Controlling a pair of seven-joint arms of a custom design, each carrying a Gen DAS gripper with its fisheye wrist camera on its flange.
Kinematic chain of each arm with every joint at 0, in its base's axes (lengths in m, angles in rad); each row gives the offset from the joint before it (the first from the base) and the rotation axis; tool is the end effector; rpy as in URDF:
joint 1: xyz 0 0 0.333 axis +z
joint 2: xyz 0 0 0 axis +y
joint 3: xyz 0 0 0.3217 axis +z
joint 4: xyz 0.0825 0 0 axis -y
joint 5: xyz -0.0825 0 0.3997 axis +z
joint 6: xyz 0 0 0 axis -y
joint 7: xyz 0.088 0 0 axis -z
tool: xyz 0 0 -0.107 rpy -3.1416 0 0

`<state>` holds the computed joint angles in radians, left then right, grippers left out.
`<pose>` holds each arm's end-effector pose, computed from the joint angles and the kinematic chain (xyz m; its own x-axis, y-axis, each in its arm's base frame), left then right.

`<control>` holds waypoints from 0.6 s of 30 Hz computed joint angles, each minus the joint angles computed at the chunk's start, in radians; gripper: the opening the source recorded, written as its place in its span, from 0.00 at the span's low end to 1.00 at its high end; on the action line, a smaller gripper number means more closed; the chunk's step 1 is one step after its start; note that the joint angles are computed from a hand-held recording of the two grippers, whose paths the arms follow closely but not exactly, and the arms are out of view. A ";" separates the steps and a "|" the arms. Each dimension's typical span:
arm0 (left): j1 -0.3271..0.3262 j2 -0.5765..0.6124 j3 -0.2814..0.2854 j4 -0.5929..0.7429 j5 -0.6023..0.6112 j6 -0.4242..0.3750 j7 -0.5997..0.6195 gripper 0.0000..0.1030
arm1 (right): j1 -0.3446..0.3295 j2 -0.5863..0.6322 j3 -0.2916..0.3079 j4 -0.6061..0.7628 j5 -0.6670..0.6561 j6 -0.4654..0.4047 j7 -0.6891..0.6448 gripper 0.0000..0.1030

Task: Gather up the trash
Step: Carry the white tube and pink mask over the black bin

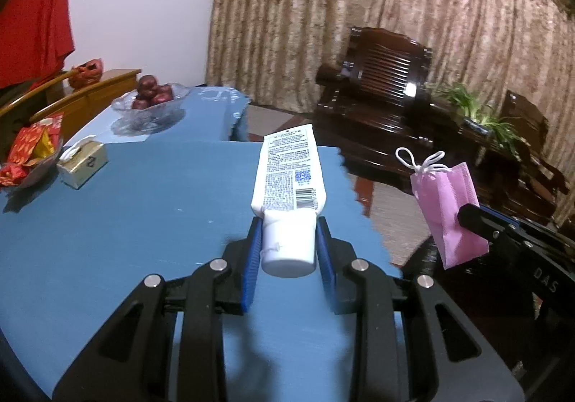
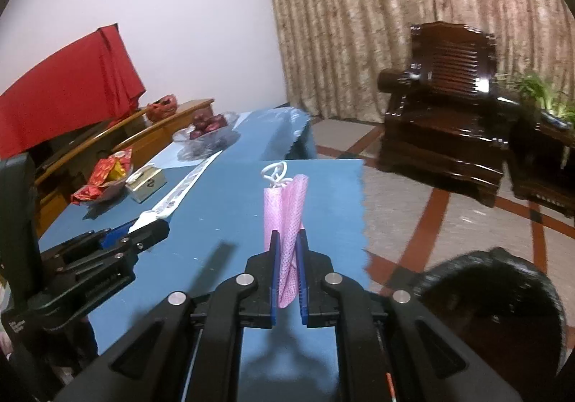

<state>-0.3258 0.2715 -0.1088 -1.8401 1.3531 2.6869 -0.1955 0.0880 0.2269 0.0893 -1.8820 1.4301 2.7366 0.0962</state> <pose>0.5967 -0.3057 0.4242 0.1730 -0.9765 0.1286 -0.5325 -0.2026 -0.8218 0.6522 0.0744 0.4302 0.5080 -0.8400 -0.1906 -0.5288 -0.1294 -0.8388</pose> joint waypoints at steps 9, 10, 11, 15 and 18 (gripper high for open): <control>-0.064 0.068 -0.014 0.094 -0.029 0.022 0.074 0.28 | -0.037 -0.086 -0.054 -0.093 0.081 0.013 -0.079 0.08; -0.072 0.074 -0.012 0.101 -0.032 0.024 0.079 0.28 | -0.038 -0.092 -0.059 -0.100 0.088 0.016 -0.084 0.08; -0.080 0.083 -0.011 0.112 -0.035 0.029 0.086 0.28 | -0.040 -0.096 -0.065 -0.105 0.092 0.017 -0.088 0.08; -0.109 0.115 -0.001 0.151 -0.053 0.043 0.119 0.28 | -0.055 -0.111 -0.087 -0.122 0.104 0.024 -0.096 0.08; -0.128 0.149 0.006 0.193 -0.082 0.057 0.160 0.28 | -0.066 -0.117 -0.099 -0.131 0.118 0.032 -0.103 0.08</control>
<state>-0.4535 0.4206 -0.1032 -1.6467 1.2708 2.7440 -0.0358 0.0222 0.1094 -0.0094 -2.0128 1.5485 2.7690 -0.0072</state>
